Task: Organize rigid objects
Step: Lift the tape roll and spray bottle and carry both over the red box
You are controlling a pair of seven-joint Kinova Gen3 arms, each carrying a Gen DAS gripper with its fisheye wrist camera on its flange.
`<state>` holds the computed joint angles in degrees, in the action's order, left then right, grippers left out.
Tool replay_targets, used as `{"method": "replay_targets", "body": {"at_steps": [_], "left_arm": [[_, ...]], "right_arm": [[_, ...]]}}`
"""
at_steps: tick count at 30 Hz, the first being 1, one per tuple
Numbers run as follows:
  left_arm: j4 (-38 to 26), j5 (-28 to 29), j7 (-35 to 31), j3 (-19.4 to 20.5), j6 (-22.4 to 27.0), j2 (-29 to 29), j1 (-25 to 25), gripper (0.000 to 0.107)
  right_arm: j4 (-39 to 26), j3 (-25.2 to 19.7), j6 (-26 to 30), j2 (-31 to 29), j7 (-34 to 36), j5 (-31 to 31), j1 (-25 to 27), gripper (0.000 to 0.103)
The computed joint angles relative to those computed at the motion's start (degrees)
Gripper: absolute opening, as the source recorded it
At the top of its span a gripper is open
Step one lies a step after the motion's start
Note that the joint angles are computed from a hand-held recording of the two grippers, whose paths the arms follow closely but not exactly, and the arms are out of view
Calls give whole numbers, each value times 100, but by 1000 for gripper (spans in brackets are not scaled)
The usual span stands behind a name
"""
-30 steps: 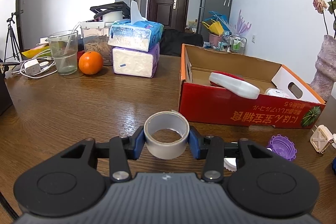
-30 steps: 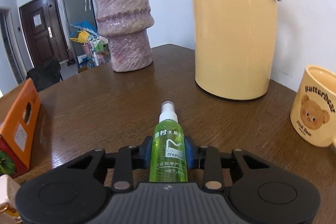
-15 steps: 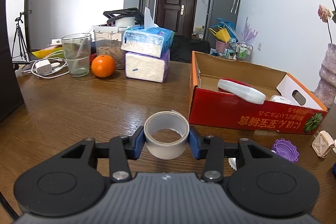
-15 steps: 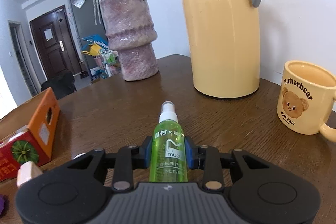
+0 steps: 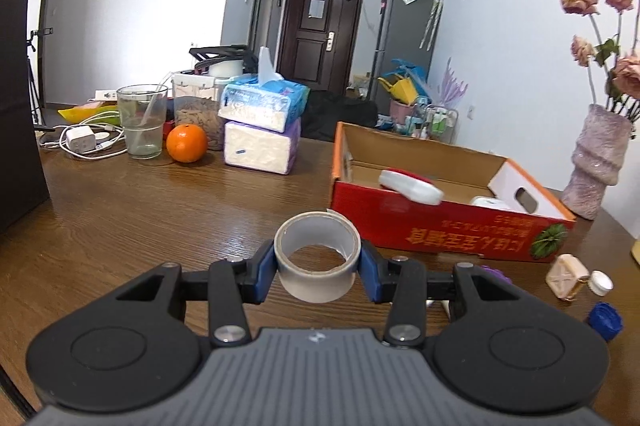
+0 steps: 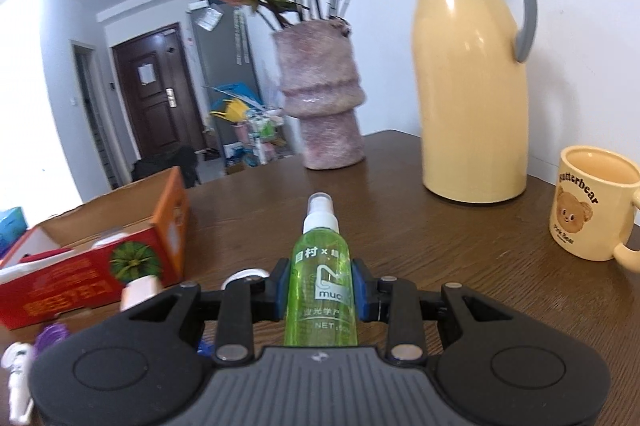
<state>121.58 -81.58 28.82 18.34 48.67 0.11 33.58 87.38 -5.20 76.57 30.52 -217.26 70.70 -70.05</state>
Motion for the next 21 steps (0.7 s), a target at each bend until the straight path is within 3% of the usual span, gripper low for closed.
{"method": "replay_targets", "body": {"at_steps": [21], "left_arm": [[-394,18,-100,312,76,98,599,44]], "right_arm": [[-365,-95,-576,159,300,575,-433,30]]}}
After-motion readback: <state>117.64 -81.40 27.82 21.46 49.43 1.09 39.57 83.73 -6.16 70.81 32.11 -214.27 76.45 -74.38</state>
